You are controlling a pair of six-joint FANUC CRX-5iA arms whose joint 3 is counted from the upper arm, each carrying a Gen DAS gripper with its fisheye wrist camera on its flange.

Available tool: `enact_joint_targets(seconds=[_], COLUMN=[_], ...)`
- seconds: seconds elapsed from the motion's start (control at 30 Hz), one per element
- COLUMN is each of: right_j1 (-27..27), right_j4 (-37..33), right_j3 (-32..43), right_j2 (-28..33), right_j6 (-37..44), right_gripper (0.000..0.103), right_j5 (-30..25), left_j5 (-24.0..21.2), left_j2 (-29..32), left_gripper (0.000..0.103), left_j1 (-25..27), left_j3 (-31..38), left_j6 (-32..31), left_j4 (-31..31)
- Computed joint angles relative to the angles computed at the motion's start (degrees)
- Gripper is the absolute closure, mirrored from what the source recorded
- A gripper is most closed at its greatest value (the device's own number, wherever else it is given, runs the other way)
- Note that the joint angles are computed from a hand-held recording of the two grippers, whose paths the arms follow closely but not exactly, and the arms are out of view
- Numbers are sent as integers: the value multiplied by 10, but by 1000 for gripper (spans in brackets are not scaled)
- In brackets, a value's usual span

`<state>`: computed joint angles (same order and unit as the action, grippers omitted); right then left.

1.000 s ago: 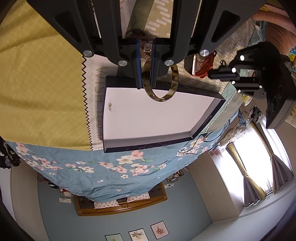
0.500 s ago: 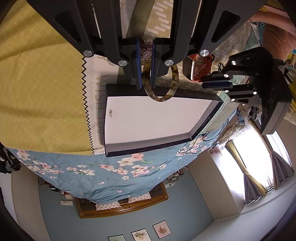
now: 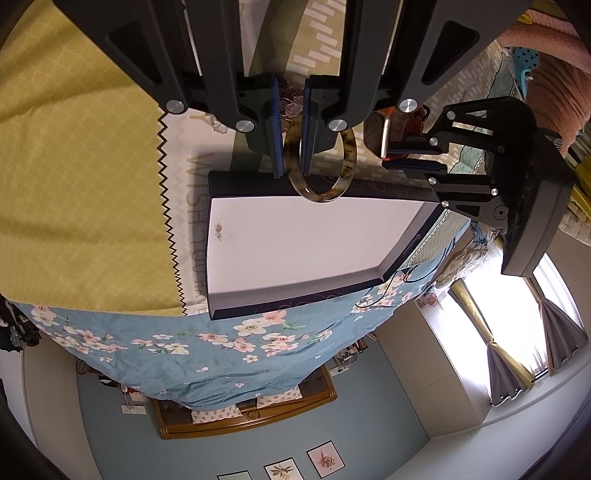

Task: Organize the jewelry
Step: 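Carry the watch band with the left gripper while the right gripper carries the bangle into the box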

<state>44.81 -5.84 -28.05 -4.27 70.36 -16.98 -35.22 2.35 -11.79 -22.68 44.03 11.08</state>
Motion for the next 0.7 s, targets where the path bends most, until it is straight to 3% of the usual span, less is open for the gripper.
enact_joint_targets(seconds=[0.07,0.37,0.53,0.7], right_j1=[0,-4,-1,-7], right_j4=[1,-10,30,29], right_j3=[-1,7,15,55], right_j2=[0,-6,-2,22], right_j6=[-2,12,-9,12], right_gripper=[95,95,95,95], right_j5=[1,3,8,-4], left_j5=[10,65,102,125], left_j2=[-3,-53,-89,-95], left_gripper=[95,98,98,98], left_j1=[1,37,55,78], left_j3=[-9,-97,-135,-119], left_j6=[-4,-32,-23,97], left_j4=[10,183,261,211])
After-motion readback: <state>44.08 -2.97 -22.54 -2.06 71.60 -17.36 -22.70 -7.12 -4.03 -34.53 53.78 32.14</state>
